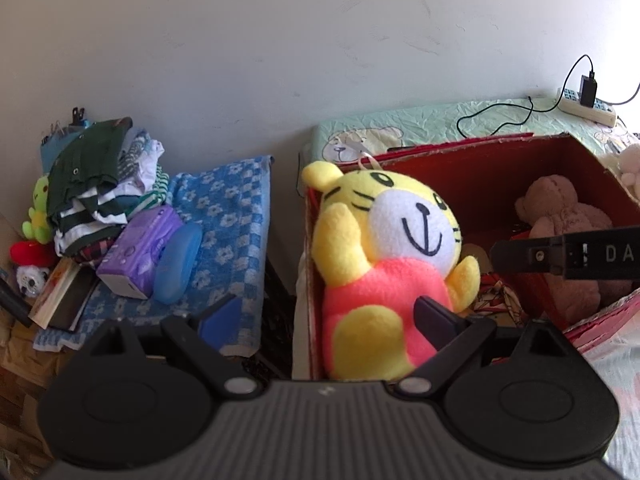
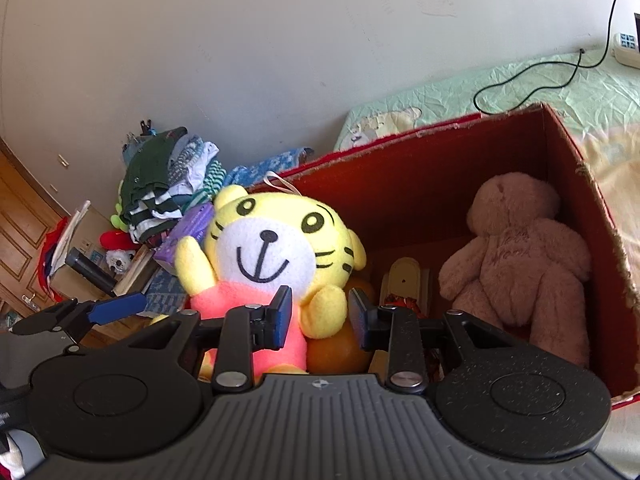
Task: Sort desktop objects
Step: 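Lower the yellow tiger plush into the red box beside the teddy, then move the right tool out of the box toward the green-and-cream plush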
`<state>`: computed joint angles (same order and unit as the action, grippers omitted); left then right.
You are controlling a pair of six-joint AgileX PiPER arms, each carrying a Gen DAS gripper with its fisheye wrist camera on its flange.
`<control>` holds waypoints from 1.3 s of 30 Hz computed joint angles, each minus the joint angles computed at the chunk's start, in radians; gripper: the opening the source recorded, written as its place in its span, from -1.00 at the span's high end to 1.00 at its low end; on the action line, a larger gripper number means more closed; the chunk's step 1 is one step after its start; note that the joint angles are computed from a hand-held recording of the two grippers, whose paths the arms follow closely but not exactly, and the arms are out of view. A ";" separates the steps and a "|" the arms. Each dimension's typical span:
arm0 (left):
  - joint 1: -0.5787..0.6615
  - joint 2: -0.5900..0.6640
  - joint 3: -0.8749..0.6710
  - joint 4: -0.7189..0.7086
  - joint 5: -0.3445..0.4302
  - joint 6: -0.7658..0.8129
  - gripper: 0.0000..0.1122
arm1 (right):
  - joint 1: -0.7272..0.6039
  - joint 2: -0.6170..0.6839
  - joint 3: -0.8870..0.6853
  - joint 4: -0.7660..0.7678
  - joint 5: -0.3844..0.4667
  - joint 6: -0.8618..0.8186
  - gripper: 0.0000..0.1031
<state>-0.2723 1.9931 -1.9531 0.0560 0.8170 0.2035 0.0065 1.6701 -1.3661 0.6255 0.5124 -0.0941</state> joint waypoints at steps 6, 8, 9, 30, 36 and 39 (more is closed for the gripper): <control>0.033 -0.003 -0.089 -0.185 0.103 0.046 -0.69 | -0.037 -0.043 0.053 0.141 -0.017 -0.148 0.32; 0.029 -0.019 -0.082 -0.233 0.110 0.051 -0.69 | -0.068 -0.057 0.072 0.234 -0.001 -0.237 0.31; 0.024 -0.033 -0.067 -0.252 0.104 0.054 -0.69 | -0.084 -0.066 0.082 0.272 0.008 -0.278 0.31; -0.409 -0.079 0.061 -0.291 0.024 -0.104 -0.71 | -0.779 -0.206 0.275 0.478 0.495 -0.758 0.27; -0.508 0.008 -0.009 -0.306 0.071 -0.124 -0.72 | -0.951 -0.181 0.269 0.445 0.610 -0.849 0.27; -0.557 0.050 -0.052 -0.285 0.090 -0.153 -0.72 | -1.041 -0.156 0.241 0.444 0.647 -0.871 0.27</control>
<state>-0.8291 2.0427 -2.0053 -0.2292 0.9070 0.0500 -1.0346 1.5145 -1.1246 1.0695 1.1592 -0.9655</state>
